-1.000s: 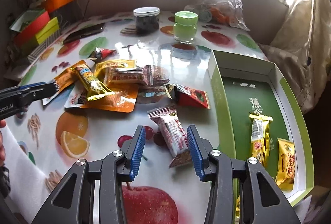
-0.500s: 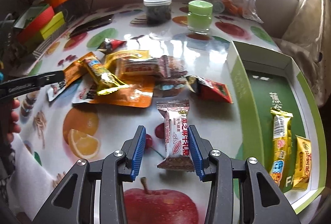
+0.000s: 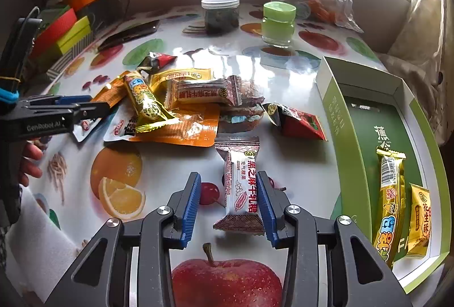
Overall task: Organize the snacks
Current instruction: 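Grasp the white-red wrapped bar with the right gripper while the left grasps the orange pouch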
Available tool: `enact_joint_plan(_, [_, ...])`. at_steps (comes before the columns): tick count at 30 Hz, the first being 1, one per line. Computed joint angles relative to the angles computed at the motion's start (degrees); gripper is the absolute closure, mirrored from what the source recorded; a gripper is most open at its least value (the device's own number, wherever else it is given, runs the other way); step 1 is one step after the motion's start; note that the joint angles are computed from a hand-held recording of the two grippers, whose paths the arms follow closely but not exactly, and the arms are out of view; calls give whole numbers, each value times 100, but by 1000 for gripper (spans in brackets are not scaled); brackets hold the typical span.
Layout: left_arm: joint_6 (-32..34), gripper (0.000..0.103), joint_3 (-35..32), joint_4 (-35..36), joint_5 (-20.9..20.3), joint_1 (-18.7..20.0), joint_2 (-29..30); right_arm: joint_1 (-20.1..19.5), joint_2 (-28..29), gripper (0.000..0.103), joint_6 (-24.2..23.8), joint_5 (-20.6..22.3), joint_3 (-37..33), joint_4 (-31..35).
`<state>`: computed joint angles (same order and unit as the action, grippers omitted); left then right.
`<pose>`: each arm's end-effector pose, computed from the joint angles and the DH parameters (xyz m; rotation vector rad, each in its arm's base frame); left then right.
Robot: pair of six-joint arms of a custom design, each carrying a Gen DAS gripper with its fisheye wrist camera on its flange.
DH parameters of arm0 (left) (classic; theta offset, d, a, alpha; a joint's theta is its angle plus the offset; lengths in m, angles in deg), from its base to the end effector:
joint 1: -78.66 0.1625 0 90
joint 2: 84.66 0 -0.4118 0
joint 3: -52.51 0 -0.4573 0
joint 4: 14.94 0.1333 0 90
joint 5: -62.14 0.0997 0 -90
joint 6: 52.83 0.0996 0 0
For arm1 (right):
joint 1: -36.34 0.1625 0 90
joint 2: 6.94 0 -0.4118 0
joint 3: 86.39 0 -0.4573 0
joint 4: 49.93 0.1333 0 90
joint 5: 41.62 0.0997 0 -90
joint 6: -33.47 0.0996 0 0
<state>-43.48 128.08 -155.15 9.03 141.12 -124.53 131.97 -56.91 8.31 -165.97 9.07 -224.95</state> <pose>-0.2005 -0.8021 0.1075 0.6928 2.4140 -0.4477 0.1468 -0.7037 0.1517 0.3727 -2.3381 0.7100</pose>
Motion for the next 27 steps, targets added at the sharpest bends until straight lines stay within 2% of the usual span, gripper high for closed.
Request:
enact_joint_plan(4, [-51,50,-89,75,-25,15,43,3,4,64,-3,-7,8,-41])
enact_joint_plan(8, [32,50,-99,86,174,-38,101,4,3,64,-7,-10,23,-72])
enact_joint_plan(10, [106,50,-88,116,48,-33,84,6,7,64,-7,-13,22,-78])
enact_joint_plan(13, [217,40,-92,60,158,-43,122,4,4,64,-14,-18,20,-73])
enact_joint_plan(15, [107,39,-128,67,158,-26,133,0,0,64,-3,0,26,-74])
enact_joint_plan(24, [36,39,-74,-63,243,-39,138,-4,-12,64,-5,9,41,-83])
enact_joint_plan(27, [28,50,-18,-164,282,-45,111,-6,-14,64,-9,11,42,-82])
